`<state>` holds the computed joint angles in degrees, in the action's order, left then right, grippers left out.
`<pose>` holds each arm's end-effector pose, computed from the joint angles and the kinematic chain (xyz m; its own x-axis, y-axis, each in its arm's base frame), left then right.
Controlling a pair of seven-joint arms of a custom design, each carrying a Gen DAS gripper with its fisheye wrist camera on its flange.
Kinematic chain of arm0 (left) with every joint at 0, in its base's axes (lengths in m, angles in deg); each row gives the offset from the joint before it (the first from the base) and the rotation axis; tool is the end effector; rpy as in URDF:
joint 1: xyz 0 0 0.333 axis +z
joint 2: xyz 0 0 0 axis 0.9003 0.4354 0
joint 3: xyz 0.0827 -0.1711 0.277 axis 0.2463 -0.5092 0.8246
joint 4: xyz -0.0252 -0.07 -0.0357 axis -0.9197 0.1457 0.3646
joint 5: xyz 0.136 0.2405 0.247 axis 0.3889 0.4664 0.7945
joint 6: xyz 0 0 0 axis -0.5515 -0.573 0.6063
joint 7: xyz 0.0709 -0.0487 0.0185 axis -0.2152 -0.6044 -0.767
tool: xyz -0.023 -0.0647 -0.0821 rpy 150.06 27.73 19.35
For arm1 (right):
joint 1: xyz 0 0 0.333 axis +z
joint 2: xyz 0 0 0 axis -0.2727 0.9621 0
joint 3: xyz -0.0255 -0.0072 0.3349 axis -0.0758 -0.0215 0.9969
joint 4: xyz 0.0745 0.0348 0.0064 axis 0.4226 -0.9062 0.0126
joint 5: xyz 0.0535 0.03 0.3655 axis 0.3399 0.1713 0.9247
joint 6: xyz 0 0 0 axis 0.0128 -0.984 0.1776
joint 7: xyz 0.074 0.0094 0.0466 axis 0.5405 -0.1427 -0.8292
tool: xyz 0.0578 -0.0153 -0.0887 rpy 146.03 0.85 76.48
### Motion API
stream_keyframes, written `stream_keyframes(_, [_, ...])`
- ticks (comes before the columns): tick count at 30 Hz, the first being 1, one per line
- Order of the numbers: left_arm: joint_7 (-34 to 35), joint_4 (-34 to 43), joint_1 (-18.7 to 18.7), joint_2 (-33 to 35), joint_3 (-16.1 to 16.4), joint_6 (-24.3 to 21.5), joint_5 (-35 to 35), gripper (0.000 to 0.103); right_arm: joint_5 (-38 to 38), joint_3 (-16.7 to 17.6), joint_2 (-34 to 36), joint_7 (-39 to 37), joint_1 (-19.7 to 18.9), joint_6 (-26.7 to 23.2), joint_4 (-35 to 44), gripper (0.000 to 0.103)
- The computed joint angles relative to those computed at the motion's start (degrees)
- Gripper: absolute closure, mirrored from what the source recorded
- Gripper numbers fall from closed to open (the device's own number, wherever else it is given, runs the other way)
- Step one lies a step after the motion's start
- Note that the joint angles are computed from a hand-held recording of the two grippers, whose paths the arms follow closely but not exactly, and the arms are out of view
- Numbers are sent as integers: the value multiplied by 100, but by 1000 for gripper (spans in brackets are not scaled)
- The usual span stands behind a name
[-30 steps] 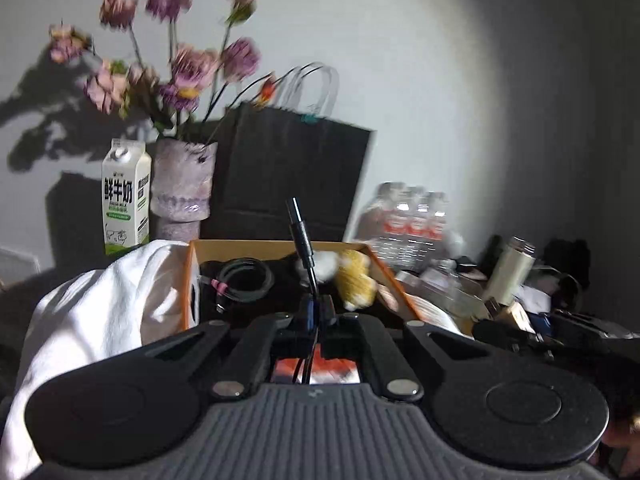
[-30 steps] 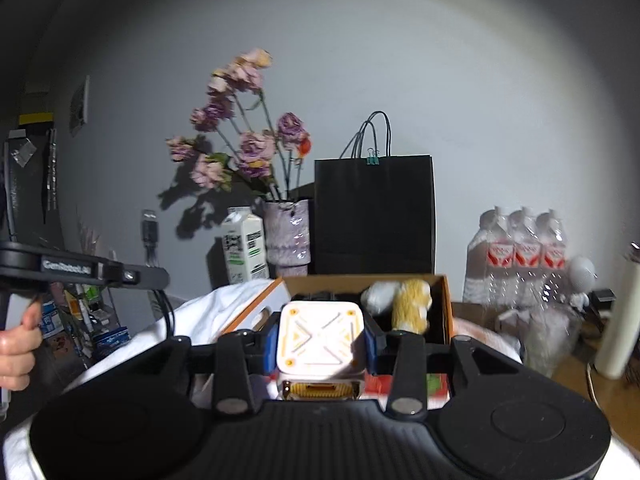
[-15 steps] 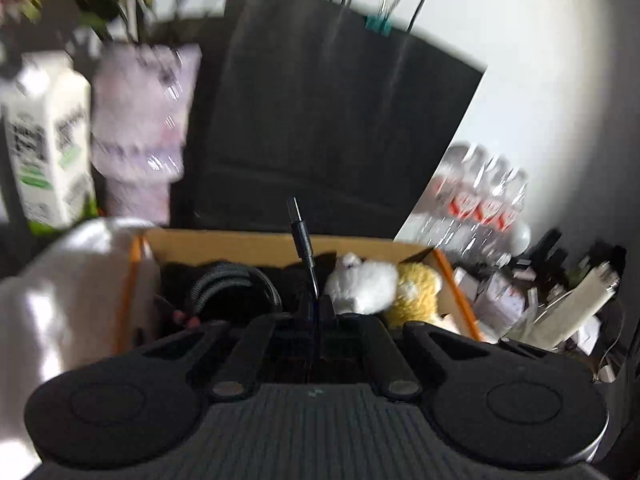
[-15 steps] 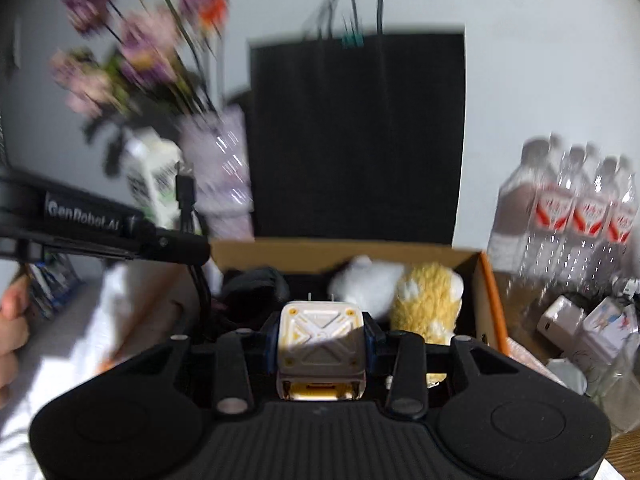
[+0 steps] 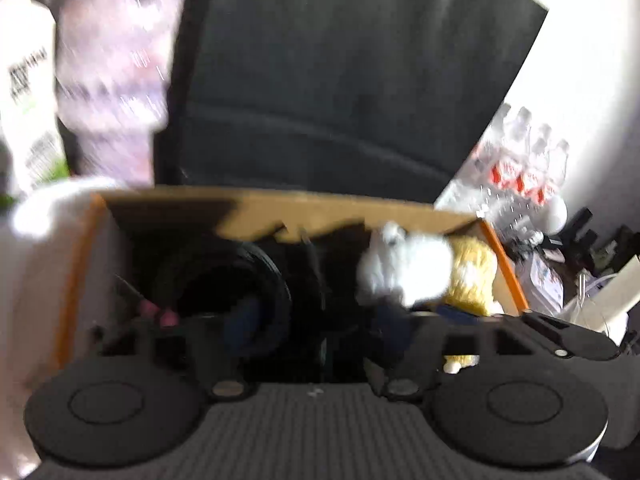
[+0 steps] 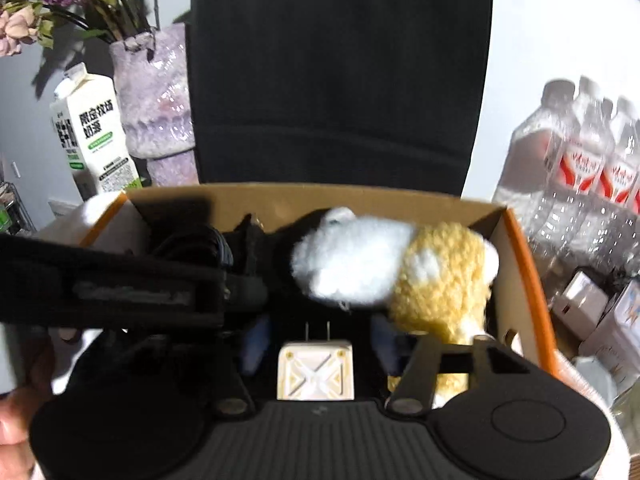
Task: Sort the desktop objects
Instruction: 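Carry the charger and cable into the cardboard box and open both tools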
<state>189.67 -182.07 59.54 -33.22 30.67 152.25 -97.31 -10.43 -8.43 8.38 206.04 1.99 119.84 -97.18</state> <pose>0.5545 -0.0952 0.4936 -0.2162 -0.9334 0.2865 -0.7429 -0.0332 -0.6686 0.5263 0.2226 0.4803 0.1831 -0.9825 -0.0338 -0.6853 -0.1029 -0.7210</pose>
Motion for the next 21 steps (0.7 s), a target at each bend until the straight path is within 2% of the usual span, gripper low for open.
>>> stream_keyframes(2, [-20, -99, 24, -257, 54, -49, -36, 13, 530, 102, -160, -402, -58, -101, -58, 39])
stream_keyframes(3, [10, -167, 13, -402, 96, -81, -47, 4, 698, 131, -243, -480, -75, -195, -73, 34])
stream_keyframes(4, [-16, -261, -23, -527, 120, 38, -7, 0, 776, 150, -336, -446, -95, -255, -114, 28])
stream_keyframes(6, [-356, -614, -88, -726, 65, 657, 547, 0, 527, 191, -440, 56, -145, -567, -59, 18])
stream_keyframes(7, [-970, -885, 46, -794, -114, 1112, 1244, 0, 168, 232, -522, 506, -184, -738, -64, 18])
stream_keyframes(8, [-1563, -1135, 304, -886, -332, 1343, 1898, 0, -189, 288, -597, 895, -229, -875, -79, 18])
stream_keyframes(10, [-2181, -1486, 641, -1080, -596, 1407, 2586, 0, -742, 404, -796, 1478, -320, -1086, -206, 18])
stream_keyframes(12, [-3130, -1797, 1499, -1327, -1299, 1338, 3677, 0, -1283, 522, -1012, 1937, -447, -984, -434, 17])
stream_keyframes(13, [-3379, -1969, 1752, -1474, -1502, 1388, 3990, 0, -1673, 596, -1143, 2268, -549, -869, -572, 17])
stream_keyframes(14, [-3463, -2132, 1805, -1574, -1550, 1520, 4106, 0, -2106, 699, -1278, 2688, -671, -782, -694, 16])
stream_keyframes(17, [-3560, -2532, 1310, -1936, -1097, 1664, 4068, 0, -2904, 928, -1650, 3671, -925, -645, -963, 12])
stream_keyframes(19, [-3838, -2709, 1305, -2293, -1070, 1467, 4104, 0, -3021, 978, -1881, 4019, -1005, -475, -1166, 11])
stream_keyframes(21, [-4156, -2873, 1471, -2775, -1187, 1135, 4244, 0, -3033, 1009, -2161, 4134, -1089, -159, -1437, 11])
